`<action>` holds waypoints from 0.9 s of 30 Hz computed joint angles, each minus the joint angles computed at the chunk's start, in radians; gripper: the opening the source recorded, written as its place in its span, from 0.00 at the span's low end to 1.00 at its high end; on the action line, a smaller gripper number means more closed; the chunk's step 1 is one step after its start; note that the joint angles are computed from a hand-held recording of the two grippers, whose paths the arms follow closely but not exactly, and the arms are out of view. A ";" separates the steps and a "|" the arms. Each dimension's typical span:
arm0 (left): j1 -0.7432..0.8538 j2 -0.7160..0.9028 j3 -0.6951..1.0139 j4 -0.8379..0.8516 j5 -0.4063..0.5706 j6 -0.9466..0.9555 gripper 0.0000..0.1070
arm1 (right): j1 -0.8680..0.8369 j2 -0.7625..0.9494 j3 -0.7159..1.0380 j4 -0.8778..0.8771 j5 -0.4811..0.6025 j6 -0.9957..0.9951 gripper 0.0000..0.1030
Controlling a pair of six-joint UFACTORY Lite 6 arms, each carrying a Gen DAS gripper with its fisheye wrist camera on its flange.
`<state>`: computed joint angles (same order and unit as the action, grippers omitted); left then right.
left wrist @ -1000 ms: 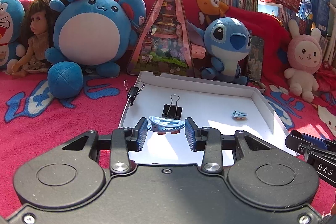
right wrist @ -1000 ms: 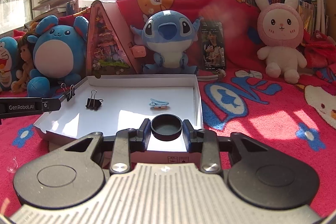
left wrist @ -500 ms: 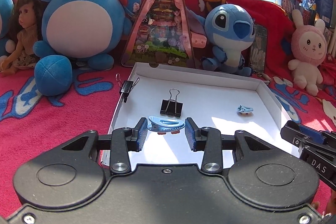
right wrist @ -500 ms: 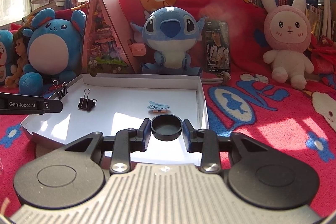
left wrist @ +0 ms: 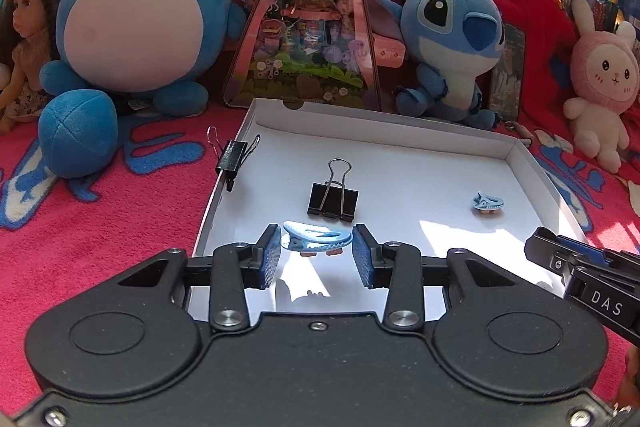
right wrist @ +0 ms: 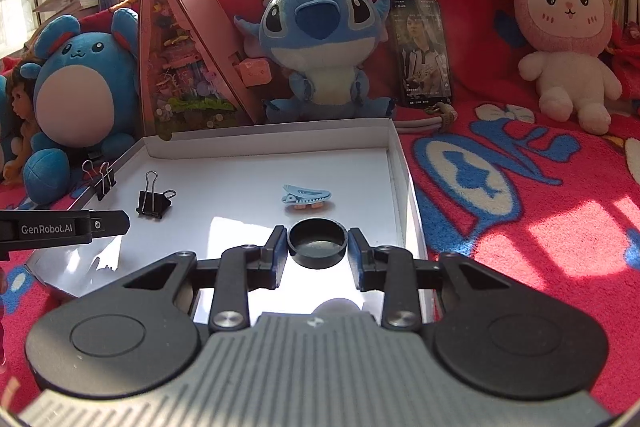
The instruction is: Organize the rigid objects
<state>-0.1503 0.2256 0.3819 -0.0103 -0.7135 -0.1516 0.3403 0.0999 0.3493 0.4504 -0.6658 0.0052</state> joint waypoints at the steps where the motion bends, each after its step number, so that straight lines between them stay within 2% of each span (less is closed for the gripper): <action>1: -0.005 0.011 0.006 -0.004 -0.004 0.003 0.35 | 0.000 0.011 0.007 0.001 -0.001 0.001 0.36; 27: -0.059 0.112 0.046 -0.095 -0.070 0.078 0.35 | 0.003 0.143 0.125 0.040 0.035 -0.058 0.37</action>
<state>-0.2096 0.3375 0.4278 -0.1058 -0.7836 -0.0734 0.3428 0.2427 0.4745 0.4905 -0.6308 -0.0530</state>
